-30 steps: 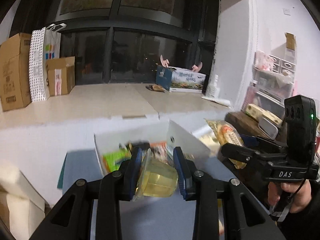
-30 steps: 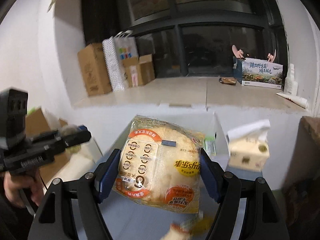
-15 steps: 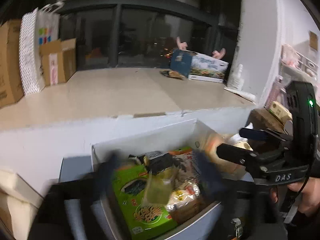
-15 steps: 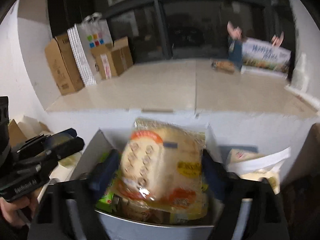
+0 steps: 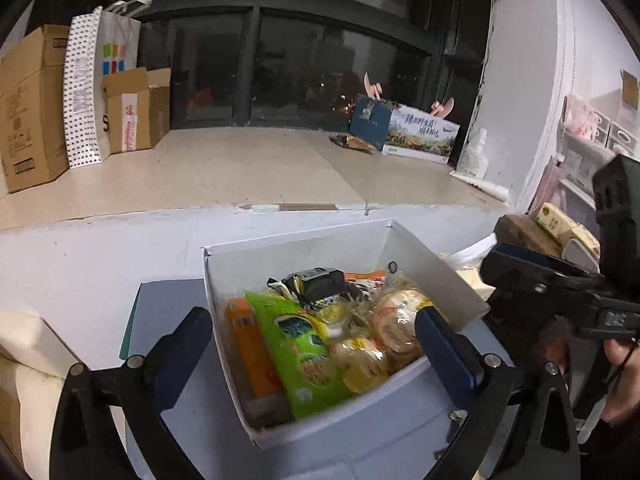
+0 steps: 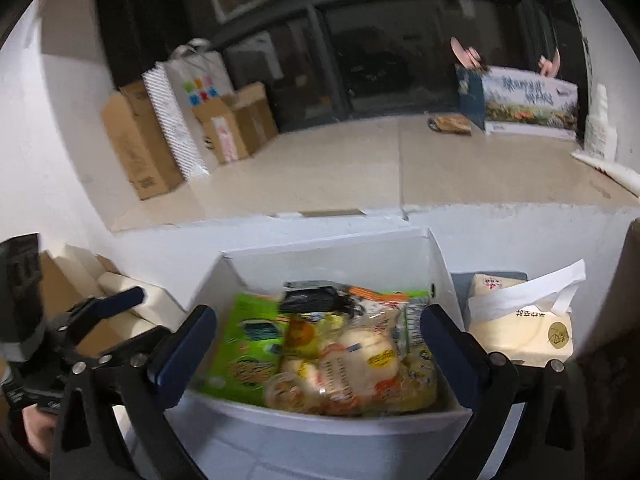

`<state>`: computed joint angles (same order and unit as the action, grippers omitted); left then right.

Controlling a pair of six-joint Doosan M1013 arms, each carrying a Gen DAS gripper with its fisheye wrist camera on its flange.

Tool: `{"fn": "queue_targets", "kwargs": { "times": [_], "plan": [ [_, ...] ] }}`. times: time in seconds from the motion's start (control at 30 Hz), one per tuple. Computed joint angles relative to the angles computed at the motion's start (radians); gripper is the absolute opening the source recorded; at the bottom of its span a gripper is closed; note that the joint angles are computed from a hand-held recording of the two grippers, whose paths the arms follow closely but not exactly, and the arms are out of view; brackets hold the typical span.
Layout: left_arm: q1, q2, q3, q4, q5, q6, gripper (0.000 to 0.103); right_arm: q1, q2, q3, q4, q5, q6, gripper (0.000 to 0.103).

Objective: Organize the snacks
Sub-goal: 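Carry the jelly cup and bread packet into the white box and release them, then grasp the yellow sauce pouch with the right tool while the left tool grasps the rectangular bread packet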

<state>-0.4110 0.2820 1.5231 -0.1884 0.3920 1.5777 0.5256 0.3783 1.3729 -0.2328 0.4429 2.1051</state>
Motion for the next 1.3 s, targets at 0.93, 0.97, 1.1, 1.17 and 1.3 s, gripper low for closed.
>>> {"fn": "queue_targets", "kwargs": {
  "times": [0.93,0.97,1.1,1.17,1.3],
  "plan": [
    [-0.185,-0.293,0.423,0.015,-0.095,-0.097,0.103,0.23,-0.339,0.547,-0.799,0.028,0.81,0.103],
    [-0.185,-0.294,0.425,0.004,-0.094,-0.088,0.103,0.229,-0.334,0.545,-0.774,0.035,0.783,0.103],
    [-0.18,-0.293,0.428,-0.03,-0.091,-0.058,0.103,0.223,-0.316,0.531,-0.727,0.055,0.735,0.103],
    [-0.177,-0.295,0.43,-0.058,-0.095,-0.032,0.103,0.219,-0.308,0.524,-0.705,0.063,0.712,0.103],
    [-0.178,-0.296,0.429,-0.043,-0.093,-0.036,0.103,0.213,-0.288,0.506,-0.678,0.075,0.688,0.103]
  ]
}}
